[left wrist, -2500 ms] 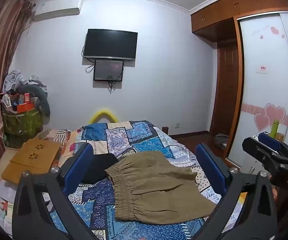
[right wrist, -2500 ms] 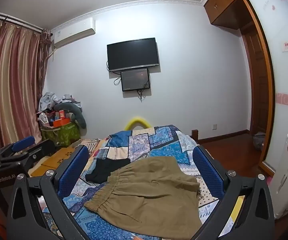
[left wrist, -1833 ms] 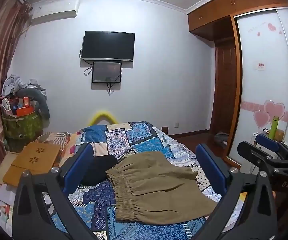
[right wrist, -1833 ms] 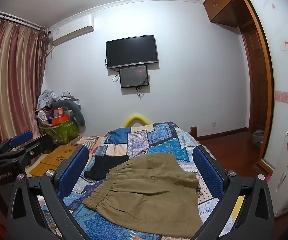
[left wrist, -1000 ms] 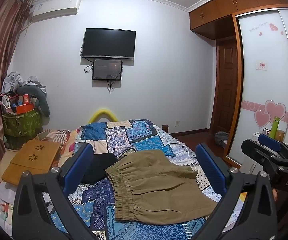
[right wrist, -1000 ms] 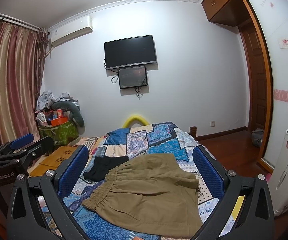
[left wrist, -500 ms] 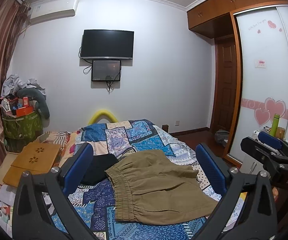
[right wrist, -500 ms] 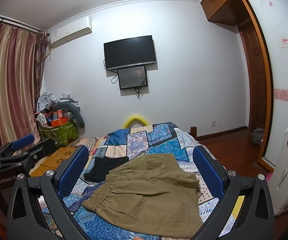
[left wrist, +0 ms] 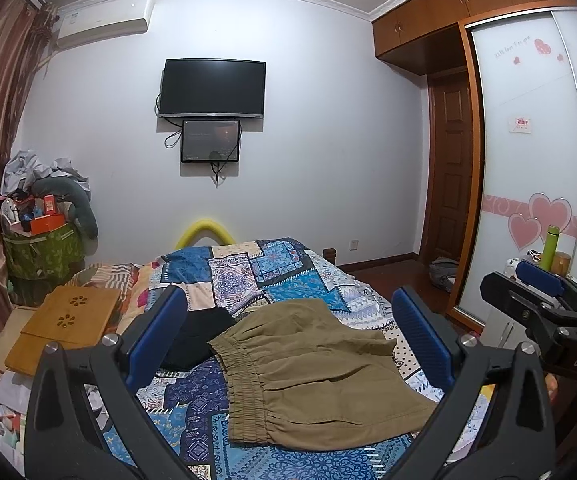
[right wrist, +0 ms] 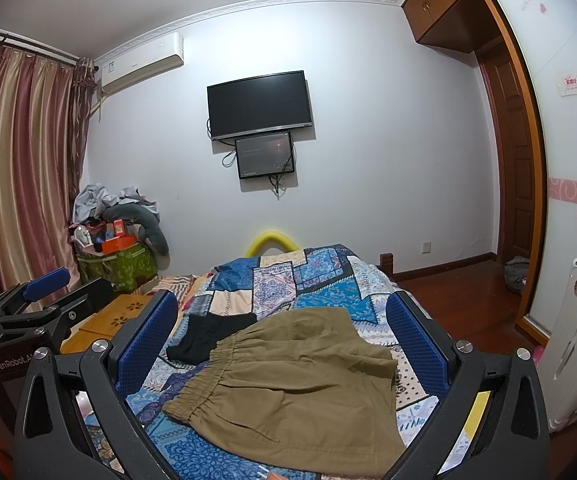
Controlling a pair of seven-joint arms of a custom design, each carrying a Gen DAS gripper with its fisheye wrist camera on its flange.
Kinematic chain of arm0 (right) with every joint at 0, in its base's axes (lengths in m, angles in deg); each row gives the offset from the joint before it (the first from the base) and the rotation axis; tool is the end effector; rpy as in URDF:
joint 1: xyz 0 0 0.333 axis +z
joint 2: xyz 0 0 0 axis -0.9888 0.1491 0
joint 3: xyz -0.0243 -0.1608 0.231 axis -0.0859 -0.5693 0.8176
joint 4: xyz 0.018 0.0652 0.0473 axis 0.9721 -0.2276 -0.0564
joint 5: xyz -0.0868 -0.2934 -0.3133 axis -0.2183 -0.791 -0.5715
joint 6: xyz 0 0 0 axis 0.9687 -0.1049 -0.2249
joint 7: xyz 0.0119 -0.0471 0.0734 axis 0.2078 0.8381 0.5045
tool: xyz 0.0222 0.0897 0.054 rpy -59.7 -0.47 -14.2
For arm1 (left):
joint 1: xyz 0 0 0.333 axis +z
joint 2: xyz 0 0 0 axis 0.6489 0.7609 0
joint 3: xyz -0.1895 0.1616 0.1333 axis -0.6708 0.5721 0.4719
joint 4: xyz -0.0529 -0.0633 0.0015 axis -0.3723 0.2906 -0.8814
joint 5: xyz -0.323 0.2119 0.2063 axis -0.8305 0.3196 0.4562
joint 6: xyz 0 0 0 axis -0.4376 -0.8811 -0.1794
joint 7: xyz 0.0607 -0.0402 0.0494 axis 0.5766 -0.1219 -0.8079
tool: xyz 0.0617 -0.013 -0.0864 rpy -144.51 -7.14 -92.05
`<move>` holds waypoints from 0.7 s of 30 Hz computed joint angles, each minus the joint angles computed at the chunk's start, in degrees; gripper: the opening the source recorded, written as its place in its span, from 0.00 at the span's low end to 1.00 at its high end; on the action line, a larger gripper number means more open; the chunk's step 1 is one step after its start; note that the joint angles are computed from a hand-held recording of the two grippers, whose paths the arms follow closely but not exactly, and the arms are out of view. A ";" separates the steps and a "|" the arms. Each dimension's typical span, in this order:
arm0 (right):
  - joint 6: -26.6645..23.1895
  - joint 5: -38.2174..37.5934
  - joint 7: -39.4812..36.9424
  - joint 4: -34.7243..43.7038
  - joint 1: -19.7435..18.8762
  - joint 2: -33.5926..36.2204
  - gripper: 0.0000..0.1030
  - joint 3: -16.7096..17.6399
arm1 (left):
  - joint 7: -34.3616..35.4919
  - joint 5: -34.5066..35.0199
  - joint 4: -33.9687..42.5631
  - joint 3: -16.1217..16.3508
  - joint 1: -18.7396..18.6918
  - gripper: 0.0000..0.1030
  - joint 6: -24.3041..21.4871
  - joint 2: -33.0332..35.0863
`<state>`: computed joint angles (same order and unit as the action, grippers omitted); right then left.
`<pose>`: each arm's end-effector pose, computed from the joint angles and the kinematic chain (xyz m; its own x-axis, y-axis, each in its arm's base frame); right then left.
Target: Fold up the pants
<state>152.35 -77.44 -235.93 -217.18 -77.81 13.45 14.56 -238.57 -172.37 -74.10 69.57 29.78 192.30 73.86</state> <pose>0.5244 0.1409 0.5495 -0.3982 -0.9084 -0.1274 -0.1387 0.1970 -0.9705 0.6430 -0.2819 0.5515 -0.7146 -0.6987 0.0338 -0.1708 0.1275 -0.9770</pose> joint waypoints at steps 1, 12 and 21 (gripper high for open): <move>0.06 -0.04 0.02 -0.02 0.00 -0.01 1.00 -0.02 | 0.07 -0.04 -0.08 -0.01 0.02 1.00 -0.05 -0.03; 0.61 0.93 -0.40 -0.07 -0.44 0.31 1.00 -0.52 | -4.01 4.71 1.94 -0.55 0.07 1.00 0.26 2.20; 1.01 1.56 -0.97 1.63 -1.27 3.34 1.00 -1.69 | -19.55 23.03 9.24 -0.83 -1.48 1.00 0.97 10.19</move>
